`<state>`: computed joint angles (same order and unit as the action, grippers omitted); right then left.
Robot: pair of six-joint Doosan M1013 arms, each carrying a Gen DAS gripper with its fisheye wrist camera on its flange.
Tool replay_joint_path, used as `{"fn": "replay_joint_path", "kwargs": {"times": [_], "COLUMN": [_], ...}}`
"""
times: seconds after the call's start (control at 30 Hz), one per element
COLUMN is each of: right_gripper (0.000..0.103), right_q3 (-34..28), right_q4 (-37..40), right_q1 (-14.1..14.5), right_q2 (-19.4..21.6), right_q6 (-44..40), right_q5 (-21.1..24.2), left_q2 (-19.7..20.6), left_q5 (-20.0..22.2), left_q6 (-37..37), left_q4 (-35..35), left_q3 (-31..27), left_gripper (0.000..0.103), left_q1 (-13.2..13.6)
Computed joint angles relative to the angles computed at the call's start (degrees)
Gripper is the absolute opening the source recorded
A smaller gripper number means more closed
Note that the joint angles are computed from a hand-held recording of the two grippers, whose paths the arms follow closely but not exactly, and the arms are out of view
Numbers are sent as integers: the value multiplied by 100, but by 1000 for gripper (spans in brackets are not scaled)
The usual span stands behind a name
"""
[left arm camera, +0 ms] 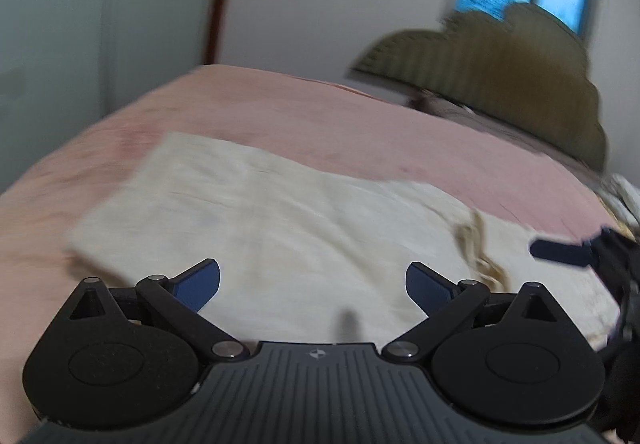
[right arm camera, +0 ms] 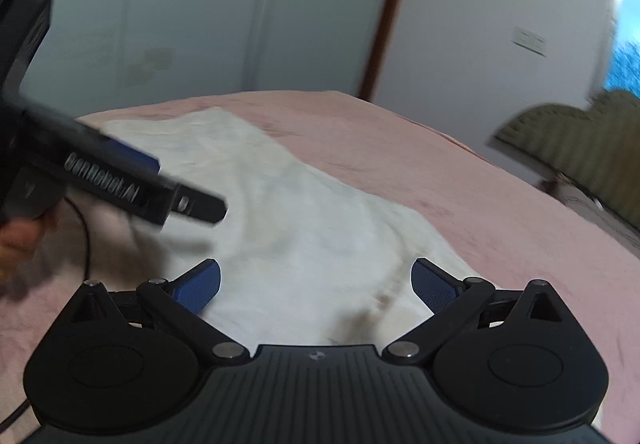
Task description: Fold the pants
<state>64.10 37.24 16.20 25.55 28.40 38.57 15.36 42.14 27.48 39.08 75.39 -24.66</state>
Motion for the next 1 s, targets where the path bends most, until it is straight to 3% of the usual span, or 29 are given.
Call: {"fn": "replay_joint_path", "kwargs": {"times": [0.2,0.3,0.4,0.53,0.7,0.8,1.0], "right_gripper": [102,102,102,102,102,102,102], "right_q3": [199,303,384,409,280,161,-113], "right_q4": [254,259,100,-16,229,418,443], "right_q1": [375,542,701,841,988,1050,1019], "right_q2": [-25,-25,7,86,260,375,492], "right_q6": [-1568,-2121,-2378,-2470,-2813,-2949,-2042], "right_q5": [-220,-445,-772,-1212,-1691,-1877,-1907], "left_q2": [-451,-623,-728,-724,-572,-490,-284], "left_q5": [-158,-241,-555,-1264,-1685,-1894,-2206], "left_q6": [-1556,-1968,-1742,-851,68,-33,-358], "left_q4": [-28,-73,-705,-2379,-4171,-4412,-4566], "left_q3": [485,665,785,895,922,926,785], "left_gripper": [99,100,100,100,101,102,102], "left_q1": [395,512,682,967,1208,1274,1360]}}
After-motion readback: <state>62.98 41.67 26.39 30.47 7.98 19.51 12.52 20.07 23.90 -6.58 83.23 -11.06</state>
